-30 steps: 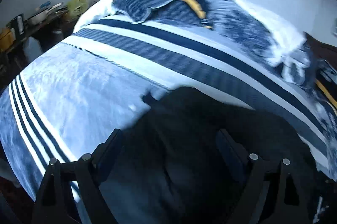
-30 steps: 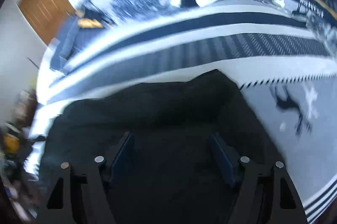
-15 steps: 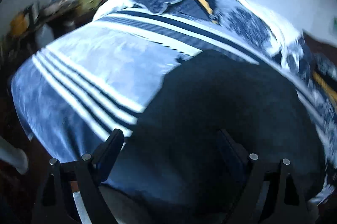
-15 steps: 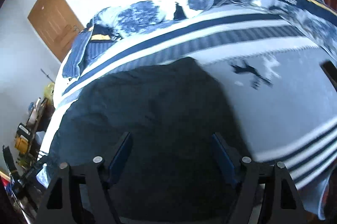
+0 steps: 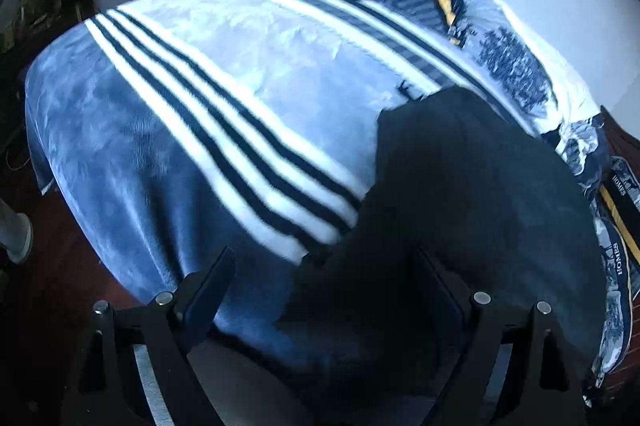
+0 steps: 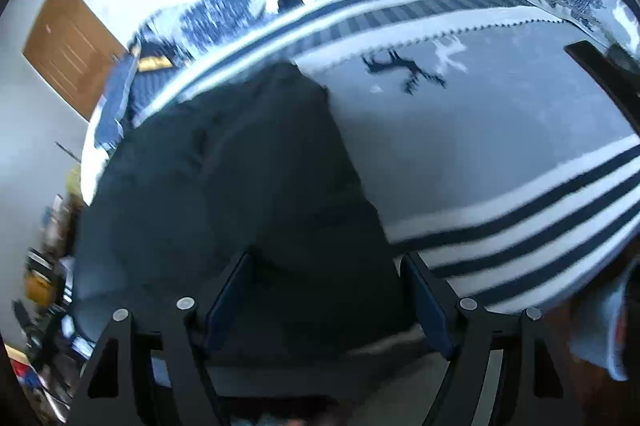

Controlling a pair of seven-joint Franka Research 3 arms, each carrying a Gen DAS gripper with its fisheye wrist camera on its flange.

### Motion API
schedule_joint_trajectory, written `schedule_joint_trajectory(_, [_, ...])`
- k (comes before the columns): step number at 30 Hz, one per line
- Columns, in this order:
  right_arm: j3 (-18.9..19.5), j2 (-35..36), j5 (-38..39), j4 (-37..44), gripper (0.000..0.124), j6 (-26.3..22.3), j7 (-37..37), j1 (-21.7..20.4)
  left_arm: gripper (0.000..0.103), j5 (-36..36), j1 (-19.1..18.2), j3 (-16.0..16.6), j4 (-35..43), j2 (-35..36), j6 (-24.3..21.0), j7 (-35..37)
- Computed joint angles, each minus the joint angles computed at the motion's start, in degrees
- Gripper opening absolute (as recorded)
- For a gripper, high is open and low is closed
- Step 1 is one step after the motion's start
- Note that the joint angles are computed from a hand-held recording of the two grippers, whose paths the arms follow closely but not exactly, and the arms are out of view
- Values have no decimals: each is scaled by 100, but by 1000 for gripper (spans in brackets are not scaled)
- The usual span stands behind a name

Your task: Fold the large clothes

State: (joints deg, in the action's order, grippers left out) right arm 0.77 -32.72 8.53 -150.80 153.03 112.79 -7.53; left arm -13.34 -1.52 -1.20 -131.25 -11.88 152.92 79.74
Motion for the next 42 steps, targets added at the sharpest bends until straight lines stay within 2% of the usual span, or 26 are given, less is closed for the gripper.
schedule_joint_trajectory(2, [129, 148, -248, 134, 79, -373, 126, -156, 90, 194, 73, -43, 32, 49, -52, -119])
schedule_joint_trajectory(6, [221, 149, -568, 154, 79, -548, 506, -324, 90, 464, 116, -95, 55, 37, -86, -311])
schedule_joint_trajectory(9, [255, -123, -715, -37, 79, -274, 675, -346, 90, 517, 106, -84, -162, -231, 152, -375])
schedule_joint_trajectory(11, [403, -516, -863, -264, 79, 125, 789, -427, 90, 932, 129, -240, -321, -557, 390, -564])
schedule_joint_trajectory(12, [472, -685, -895, -318, 79, 234, 831, -444, 90, 977, 38, -226, -363, -634, 511, -520])
schedule_joint_trajectory(14, [405, -794, -772, -273, 79, 539, 641, -187, 90, 1105, -196, -310, -300, -731, 770, -447])
schedule_joint_trajectory(16, [274, -424, -590, 161, 79, 570, 266, 168, 90, 1217, -432, -422, 142, -475, 585, -447])
schedule_joint_trajectory(19, [-41, 651, -180, 1242, 79, 608, -567, 855, 90, 1780, -519, -790, 1005, 134, -58, -714])
schedule_joint_trajectory(21, [-176, 1330, 92, 1952, 79, 302, -1096, 1158, 90, 1667, -741, -852, 1544, 665, -296, -313])
schedule_joint_trajectory(23, [-44, 1940, 47, 2545, 79, -19, -1130, 1158, 90, 1543, -851, -921, 1766, 999, -207, -43])
schedule_joint_trajectory(24, [-71, 2127, 191, 2711, 79, -123, -1232, 1224, 90, 1738, -864, -957, 1786, 1091, -96, -67])
schedule_joint_trajectory(25, [-84, 2259, 298, 2781, 79, -112, -1329, 1270, 90, 2277, -871, -996, 1828, 1172, -110, -365])
schedule_joint_trajectory(27, [96, 2358, -350, 2749, 79, 17, -962, 1146, 92, 3292, -993, -932, 2008, 1410, -388, -938])
schedule_joint_trajectory(28, [209, 2411, -862, 2730, 79, -27, -555, 1037, 93, 3335, -897, -1005, 2047, 1498, -441, -972])
schedule_joint_trajectory(31, [186, 2432, -1227, 2590, 80, -60, -172, 1032, 94, 3238, -850, -963, 1977, 1578, -275, -949])
schedule_joint_trajectory(33, [228, 2419, -1789, 2569, 80, -175, 147, 947, 94, 3377, -850, -953, 2006, 1575, -335, -922])
schedule_joint_trajectory(34, [224, 2413, -1931, 2630, 80, -391, 236, 935, 94, 3294, -833, -956, 2025, 1543, -432, -817])
schedule_joint_trajectory(36, [129, 2320, -1661, 2748, 77, -754, 238, 1009, 93, 2934, -777, -958, 1948, 1395, -334, -602])
schedule_joint_trajectory(37, [-12, 2177, -1138, 2684, 77, -573, -21, 1101, 94, 2755, -734, -935, 1876, 1317, 14, -519])
schedule_joint_trajectory(38, [-89, 2143, -858, 2705, 77, -450, -274, 1151, 94, 2892, -734, -927, 1940, 1366, 118, -627])
schedule_joint_trajectory(39, [-101, 2184, -799, 2836, 78, -437, -412, 1139, 94, 3355, -752, -905, 2132, 1465, 78, -919])
schedule_joint_trajectory(40, [-56, 2352, -1015, 3138, 79, -528, -396, 1054, 93, 4162, -882, -792, 2524, 1714, -112, -1382])
schedule_joint_trajectory(41, [-65, 2526, -1073, 3371, 79, -583, -451, 1024, 93, 4568, -835, -874, 2765, 1885, -280, -1605])
schedule_joint_trajectory(42, [-116, 2744, -979, 3630, 79, -663, -612, 1026, 93, 5053, -976, -756, 3206, 2250, -518, -1769])
